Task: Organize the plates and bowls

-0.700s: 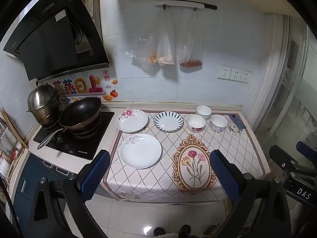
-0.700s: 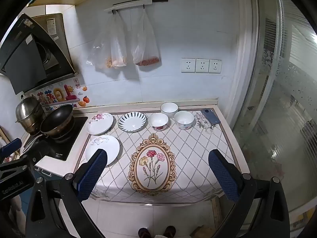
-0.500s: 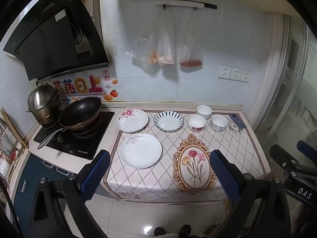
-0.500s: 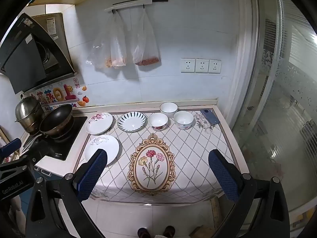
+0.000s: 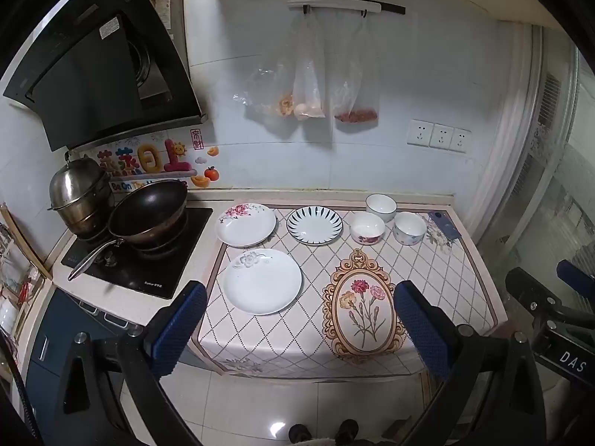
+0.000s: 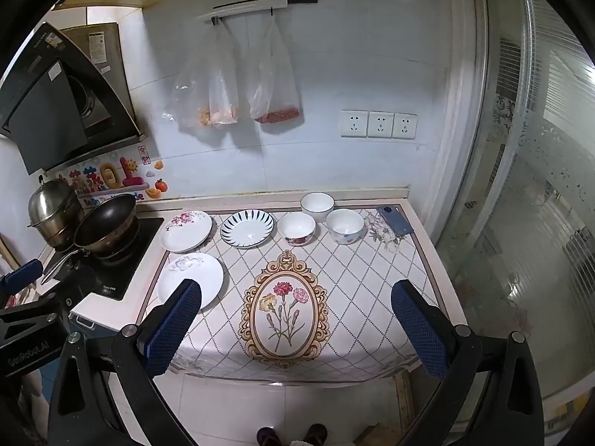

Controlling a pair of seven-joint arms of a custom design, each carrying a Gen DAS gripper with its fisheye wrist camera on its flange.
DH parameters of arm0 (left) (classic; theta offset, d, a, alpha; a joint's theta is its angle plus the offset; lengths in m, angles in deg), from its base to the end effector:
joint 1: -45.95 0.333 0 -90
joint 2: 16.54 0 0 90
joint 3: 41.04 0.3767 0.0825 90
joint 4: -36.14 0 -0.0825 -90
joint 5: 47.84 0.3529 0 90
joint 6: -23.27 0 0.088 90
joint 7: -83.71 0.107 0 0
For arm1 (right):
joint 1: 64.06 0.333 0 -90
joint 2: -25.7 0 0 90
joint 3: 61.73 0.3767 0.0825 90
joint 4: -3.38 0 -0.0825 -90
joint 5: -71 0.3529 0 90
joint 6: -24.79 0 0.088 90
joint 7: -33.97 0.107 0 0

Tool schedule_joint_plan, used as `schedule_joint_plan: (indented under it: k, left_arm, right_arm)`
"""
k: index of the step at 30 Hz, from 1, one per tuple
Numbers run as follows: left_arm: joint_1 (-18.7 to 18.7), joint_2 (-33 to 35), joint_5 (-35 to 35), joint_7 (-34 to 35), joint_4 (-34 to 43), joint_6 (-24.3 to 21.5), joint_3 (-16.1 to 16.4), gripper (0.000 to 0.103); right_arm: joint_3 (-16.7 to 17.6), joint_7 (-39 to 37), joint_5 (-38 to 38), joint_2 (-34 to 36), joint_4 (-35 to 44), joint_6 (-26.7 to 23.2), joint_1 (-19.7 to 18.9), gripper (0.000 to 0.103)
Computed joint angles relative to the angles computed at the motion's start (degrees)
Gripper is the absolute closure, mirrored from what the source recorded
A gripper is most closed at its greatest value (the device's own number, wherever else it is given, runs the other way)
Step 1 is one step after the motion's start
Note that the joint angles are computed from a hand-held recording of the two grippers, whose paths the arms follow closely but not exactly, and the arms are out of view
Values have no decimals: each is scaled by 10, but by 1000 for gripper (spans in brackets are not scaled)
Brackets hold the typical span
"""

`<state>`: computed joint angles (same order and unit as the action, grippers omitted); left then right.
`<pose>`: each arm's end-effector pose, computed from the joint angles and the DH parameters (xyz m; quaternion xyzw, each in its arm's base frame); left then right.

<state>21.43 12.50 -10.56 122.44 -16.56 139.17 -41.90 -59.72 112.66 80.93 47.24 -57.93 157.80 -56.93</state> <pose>0.6705 -0.2746 0.7270 -0.7437 0.5213 -0.2400 0.3430 0.6852 0.1059 0.7783 -0.7233 0.5393 -0.2434 0.3560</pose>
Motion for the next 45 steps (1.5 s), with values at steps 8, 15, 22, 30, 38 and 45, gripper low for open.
schedule_joint_plan:
  k: [8, 15, 22, 30, 38, 45]
  left_arm:
    - [-1, 5, -4, 4, 8, -5, 1, 0]
    - [-1, 10, -7, 9, 20, -9, 3, 0]
    - [0, 11, -10, 11, 23, -10, 3, 0]
    - [-1, 12, -9, 10, 24, -10, 4, 0]
    - [-4, 29, -17, 20, 55, -22, 8, 0]
    - [-7, 37, -19, 24, 70, -28, 12, 0]
  right_arm:
    - [0, 2, -2, 9, 16, -8, 0, 0]
    - [0, 3, -3, 11, 20, -10, 0, 0]
    - [0, 3, -3, 10, 19, -9, 0, 0]
    - [0, 3, -2, 12, 22, -9, 0, 0]
    - [1, 3, -1, 16, 31, -13, -1, 0]
    - [1, 4, -1, 29, 63, -31, -1, 0]
